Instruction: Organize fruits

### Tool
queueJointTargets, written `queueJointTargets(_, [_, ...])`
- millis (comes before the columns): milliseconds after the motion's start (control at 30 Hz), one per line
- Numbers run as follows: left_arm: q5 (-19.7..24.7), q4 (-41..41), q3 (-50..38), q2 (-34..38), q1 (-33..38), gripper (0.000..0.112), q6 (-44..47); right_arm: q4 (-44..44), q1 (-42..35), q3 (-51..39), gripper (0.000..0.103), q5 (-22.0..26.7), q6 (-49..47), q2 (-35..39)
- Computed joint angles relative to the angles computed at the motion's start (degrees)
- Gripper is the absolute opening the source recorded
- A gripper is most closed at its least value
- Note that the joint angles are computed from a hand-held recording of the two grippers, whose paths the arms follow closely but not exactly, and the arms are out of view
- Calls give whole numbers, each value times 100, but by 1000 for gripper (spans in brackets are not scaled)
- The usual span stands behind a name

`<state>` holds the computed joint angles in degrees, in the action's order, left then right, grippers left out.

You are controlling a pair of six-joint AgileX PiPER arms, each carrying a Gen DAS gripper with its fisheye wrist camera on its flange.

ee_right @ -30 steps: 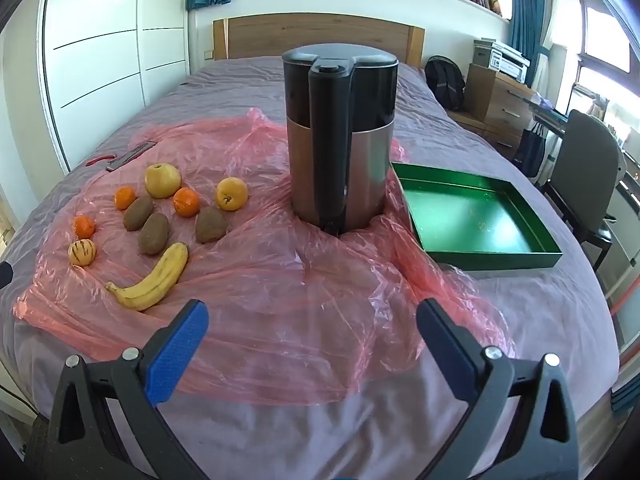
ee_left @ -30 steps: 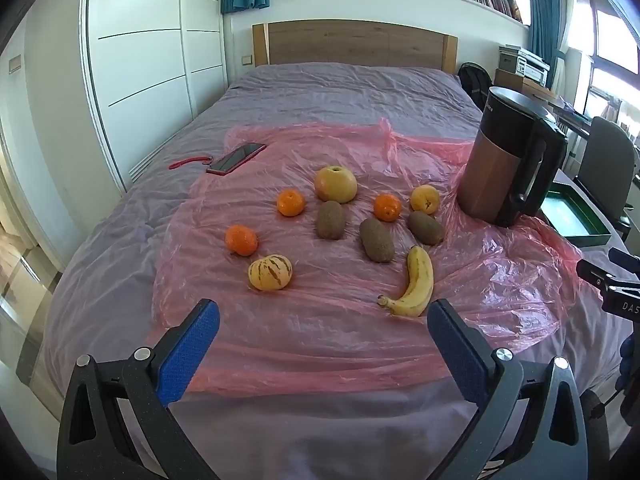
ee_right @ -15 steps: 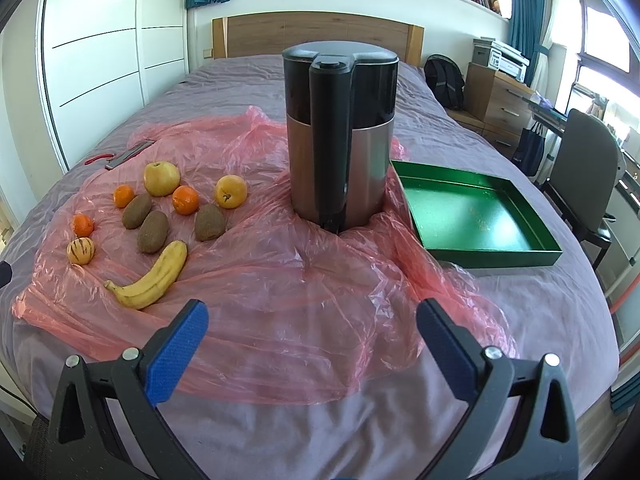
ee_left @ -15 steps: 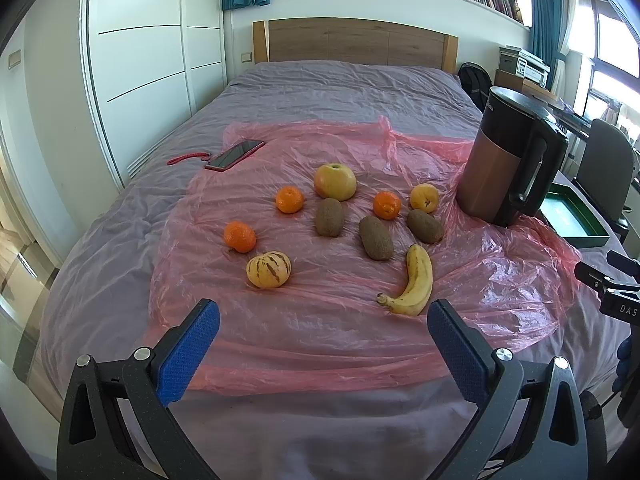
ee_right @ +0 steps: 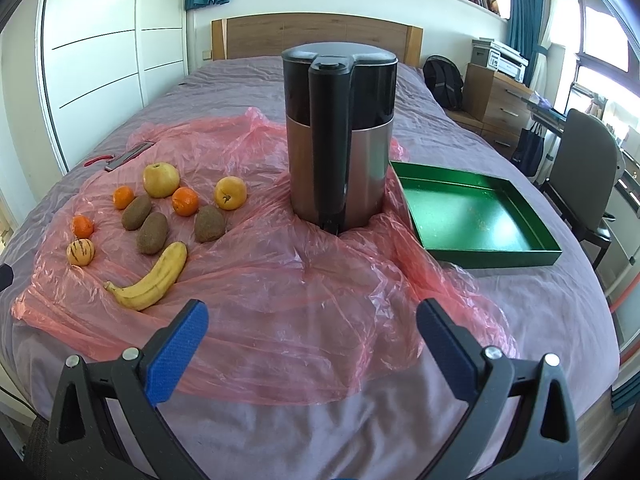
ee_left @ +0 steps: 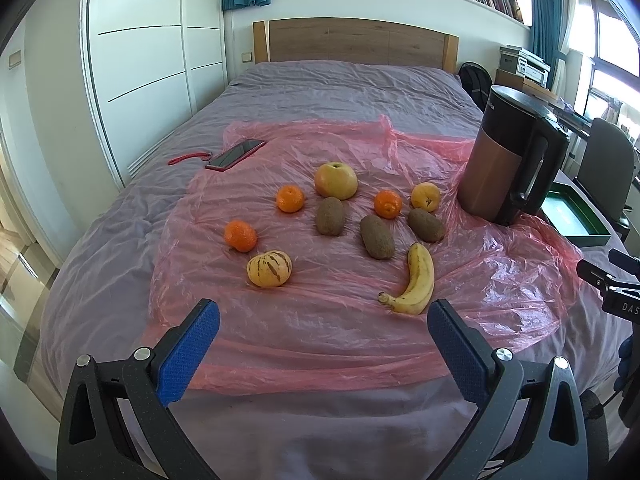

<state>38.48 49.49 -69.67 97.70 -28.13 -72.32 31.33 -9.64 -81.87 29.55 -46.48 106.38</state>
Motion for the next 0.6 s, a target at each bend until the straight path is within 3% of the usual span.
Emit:
queueJointTargets(400, [-176,43,99,-41,73,102,-195,15,7,-3,103,19,87,-35])
queueJointTargets(600, [-8,228,67,12,2,102,-375,43,9,7,103,11,70,-35])
